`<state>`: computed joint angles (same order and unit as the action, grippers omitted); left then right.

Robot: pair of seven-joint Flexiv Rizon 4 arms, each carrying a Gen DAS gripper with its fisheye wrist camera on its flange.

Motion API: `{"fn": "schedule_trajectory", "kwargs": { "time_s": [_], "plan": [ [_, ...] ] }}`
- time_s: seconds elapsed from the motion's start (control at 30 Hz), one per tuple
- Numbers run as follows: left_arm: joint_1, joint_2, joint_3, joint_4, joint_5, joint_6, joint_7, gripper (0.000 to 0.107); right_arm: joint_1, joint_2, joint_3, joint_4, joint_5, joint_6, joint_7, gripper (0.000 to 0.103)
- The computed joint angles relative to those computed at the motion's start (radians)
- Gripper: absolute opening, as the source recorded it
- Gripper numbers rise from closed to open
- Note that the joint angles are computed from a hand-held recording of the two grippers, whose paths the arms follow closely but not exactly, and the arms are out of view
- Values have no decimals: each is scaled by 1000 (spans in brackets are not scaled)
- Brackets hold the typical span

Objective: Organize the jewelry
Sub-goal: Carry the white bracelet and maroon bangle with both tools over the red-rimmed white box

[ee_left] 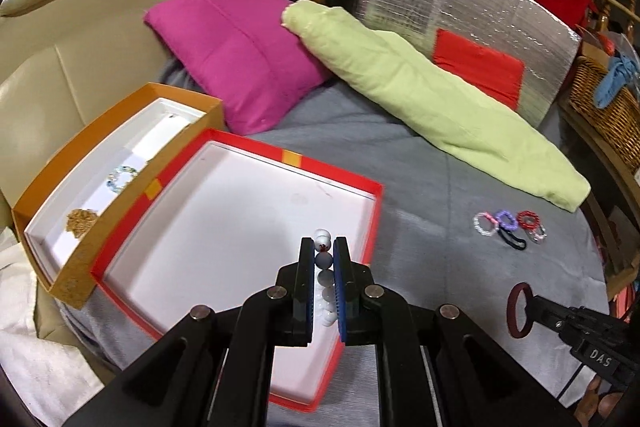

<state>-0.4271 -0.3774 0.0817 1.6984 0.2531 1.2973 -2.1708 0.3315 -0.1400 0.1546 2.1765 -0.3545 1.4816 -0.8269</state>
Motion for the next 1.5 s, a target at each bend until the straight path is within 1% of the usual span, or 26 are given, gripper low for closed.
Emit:
{"fn": "schedule_trajectory", "kwargs": {
  "time_s": [0.2,0.23,0.43,0.7,0.93,1.07,1.17,1.33,1.5],
  "plan": [
    [1,9,24,7,29,-20,-33,9,22,-51,9,-75,6,-22,-24,5],
    [6,11,24,11,30,-23,-37,9,33,-58,-1,-81,-8,-17,-17,5],
    [29,17,22,21,40,-29,-54,9,53,-116,18,-161,16,-58,-64,5],
    [59,7,19,21,29,-28,-42,9,75,-179,31,-248,53,-111,-116,5],
    [88,-21,16,9,-8,-22,-13,9,99,-237,31,-329,66,-156,-139,5],
    [118,-38,1,12,-56,-4,27,9,115,-282,27,-385,66,-186,-153,5],
    [153,-48,-30,27,-121,23,81,9,123,-325,25,-438,72,-219,-164,5],
    [241,-64,-135,74,-285,102,238,9,138,-387,16,-519,70,-274,-184,5],
    [243,-87,-129,85,-373,96,298,9,153,-433,9,-576,68,-317,-207,5]
  ]
}}
